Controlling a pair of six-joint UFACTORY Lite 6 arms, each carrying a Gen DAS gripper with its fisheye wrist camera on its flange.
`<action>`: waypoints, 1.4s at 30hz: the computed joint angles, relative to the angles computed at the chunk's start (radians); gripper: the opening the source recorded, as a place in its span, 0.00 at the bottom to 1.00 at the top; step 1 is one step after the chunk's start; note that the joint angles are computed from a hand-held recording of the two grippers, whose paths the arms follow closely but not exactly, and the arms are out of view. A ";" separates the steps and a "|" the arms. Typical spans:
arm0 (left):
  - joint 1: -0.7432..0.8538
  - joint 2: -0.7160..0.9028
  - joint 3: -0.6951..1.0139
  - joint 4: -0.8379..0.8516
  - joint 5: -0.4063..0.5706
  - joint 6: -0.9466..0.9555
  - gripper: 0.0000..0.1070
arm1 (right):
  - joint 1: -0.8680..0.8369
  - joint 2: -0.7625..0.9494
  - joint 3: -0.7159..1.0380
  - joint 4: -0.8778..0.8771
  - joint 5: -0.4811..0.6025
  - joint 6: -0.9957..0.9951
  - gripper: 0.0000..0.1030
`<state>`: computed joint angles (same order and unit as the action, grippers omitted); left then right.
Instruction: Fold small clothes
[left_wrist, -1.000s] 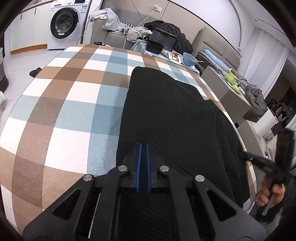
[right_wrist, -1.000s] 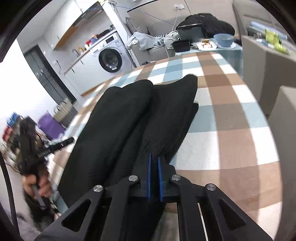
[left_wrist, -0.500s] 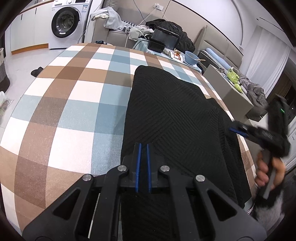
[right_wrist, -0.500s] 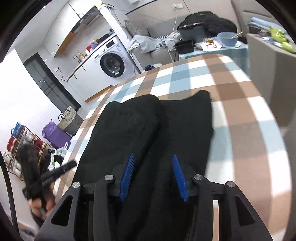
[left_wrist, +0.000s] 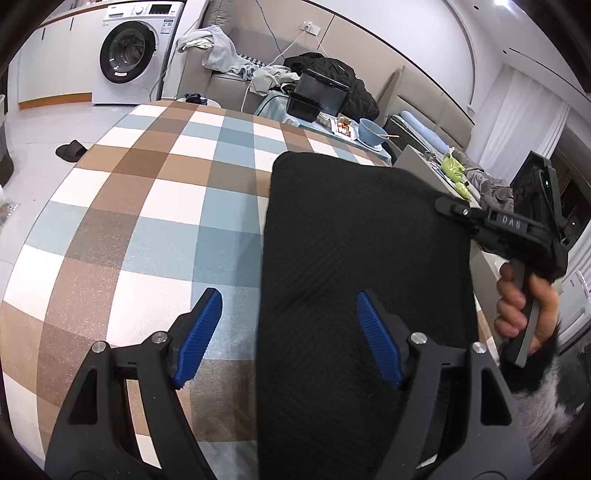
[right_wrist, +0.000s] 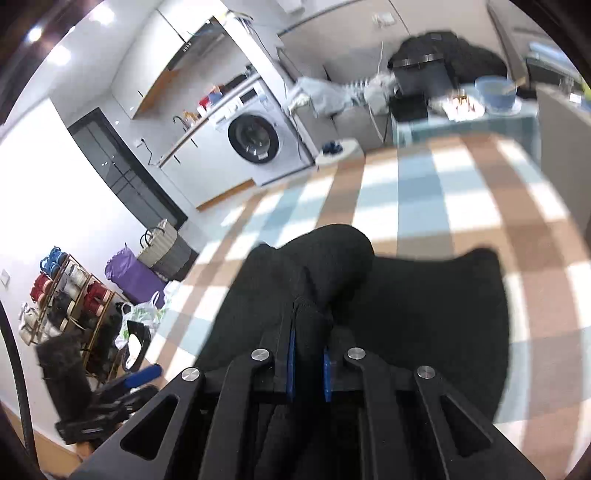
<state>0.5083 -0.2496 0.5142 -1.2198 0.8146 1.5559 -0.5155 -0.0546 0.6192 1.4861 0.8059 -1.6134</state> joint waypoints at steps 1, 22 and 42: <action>-0.005 -0.004 -0.003 0.002 -0.004 -0.001 0.69 | -0.011 -0.009 0.012 -0.024 -0.005 0.028 0.10; -0.230 0.174 0.012 -0.065 -0.185 0.016 0.69 | -0.418 -0.036 -0.205 -0.288 0.056 -0.084 0.40; -0.324 0.179 0.044 -0.115 -0.254 0.005 0.09 | -0.443 -0.071 -0.321 -0.188 -0.032 -0.248 0.30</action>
<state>0.1842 -0.0710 0.5578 -1.3349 0.5607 1.5609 -0.9588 -0.1253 0.2978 1.2982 0.7735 -1.8619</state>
